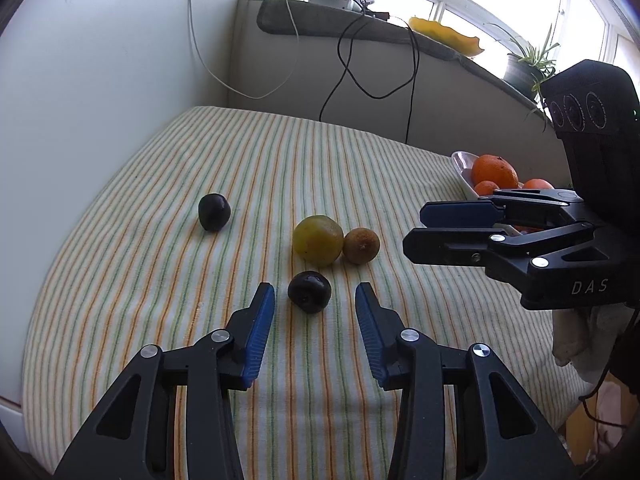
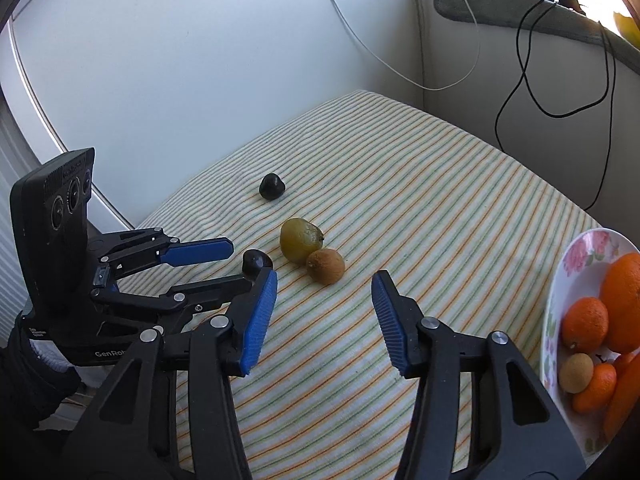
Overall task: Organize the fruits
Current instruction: 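Withdraw both grippers from the bowl toward the remaining plums and kiwi, then close the left gripper on the dark plum while the right gripper closes on the kiwi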
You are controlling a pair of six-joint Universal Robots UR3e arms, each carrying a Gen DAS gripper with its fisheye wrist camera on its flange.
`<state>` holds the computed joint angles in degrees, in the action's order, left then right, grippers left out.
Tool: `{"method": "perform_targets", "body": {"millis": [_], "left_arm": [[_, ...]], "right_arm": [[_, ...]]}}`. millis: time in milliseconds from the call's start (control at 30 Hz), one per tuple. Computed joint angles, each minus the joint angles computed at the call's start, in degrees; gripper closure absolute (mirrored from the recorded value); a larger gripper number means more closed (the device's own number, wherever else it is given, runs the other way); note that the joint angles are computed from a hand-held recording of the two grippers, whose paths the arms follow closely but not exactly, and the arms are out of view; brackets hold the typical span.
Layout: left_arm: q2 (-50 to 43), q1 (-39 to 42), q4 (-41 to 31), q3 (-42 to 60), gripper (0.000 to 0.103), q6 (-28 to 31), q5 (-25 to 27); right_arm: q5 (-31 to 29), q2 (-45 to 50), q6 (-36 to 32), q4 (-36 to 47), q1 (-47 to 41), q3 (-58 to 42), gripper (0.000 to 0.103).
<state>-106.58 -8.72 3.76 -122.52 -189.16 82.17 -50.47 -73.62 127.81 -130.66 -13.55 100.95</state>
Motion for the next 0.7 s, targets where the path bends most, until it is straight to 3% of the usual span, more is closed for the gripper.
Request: {"method": "perform_targets", "body": {"millis": [700], "left_arm": [[-1.4,1.5,-2.5,2.0,0.074,2.9,-0.6]], "right_arm": [[-6.0,9.6,5.5,-2.6,6.5,-8.4,0.063]]}}
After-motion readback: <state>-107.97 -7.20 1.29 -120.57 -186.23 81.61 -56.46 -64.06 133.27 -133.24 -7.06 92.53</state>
